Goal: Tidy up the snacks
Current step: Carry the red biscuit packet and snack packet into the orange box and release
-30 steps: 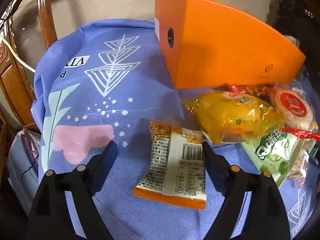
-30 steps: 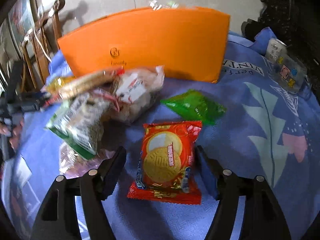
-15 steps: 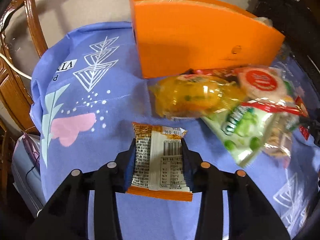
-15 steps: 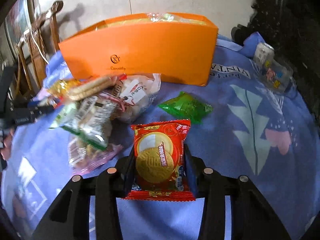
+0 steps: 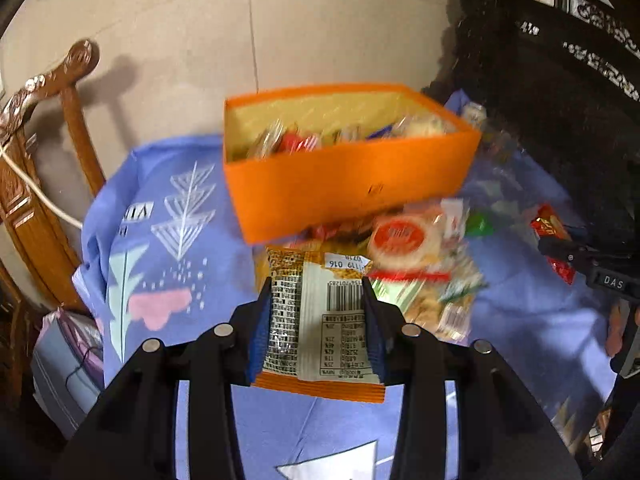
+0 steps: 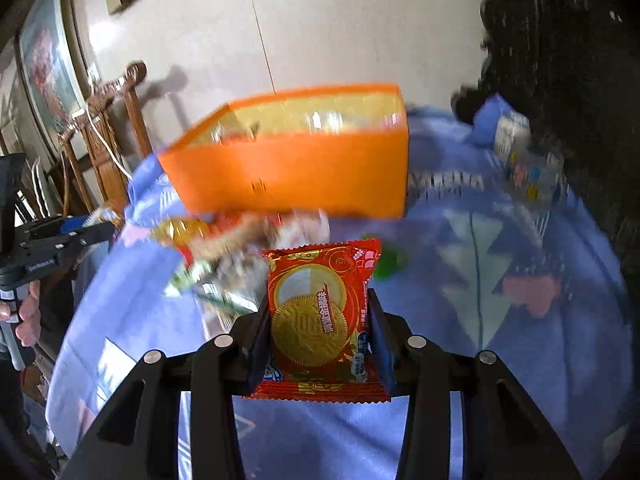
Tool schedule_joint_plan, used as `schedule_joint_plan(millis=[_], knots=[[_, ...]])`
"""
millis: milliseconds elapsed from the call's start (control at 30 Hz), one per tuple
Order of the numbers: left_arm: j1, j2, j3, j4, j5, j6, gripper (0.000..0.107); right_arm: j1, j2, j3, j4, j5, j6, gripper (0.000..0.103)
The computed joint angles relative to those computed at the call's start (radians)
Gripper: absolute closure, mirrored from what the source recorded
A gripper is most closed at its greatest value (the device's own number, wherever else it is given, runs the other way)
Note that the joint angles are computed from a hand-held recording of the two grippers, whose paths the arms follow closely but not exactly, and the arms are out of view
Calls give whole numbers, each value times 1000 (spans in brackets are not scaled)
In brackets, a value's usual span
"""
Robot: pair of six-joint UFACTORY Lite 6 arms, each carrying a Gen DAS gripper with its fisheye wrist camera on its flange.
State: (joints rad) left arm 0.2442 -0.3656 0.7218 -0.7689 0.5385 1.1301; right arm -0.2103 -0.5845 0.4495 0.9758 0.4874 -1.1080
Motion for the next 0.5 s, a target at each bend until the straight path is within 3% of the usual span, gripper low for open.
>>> schedule_joint_plan(millis=[200, 500], knots=[[-138, 164, 266, 201, -39, -320, 67, 4, 142, 256, 6, 34, 25, 60], [-271, 637, 878, 471, 1, -704, 67, 125, 619, 747, 33, -56, 71, 60]])
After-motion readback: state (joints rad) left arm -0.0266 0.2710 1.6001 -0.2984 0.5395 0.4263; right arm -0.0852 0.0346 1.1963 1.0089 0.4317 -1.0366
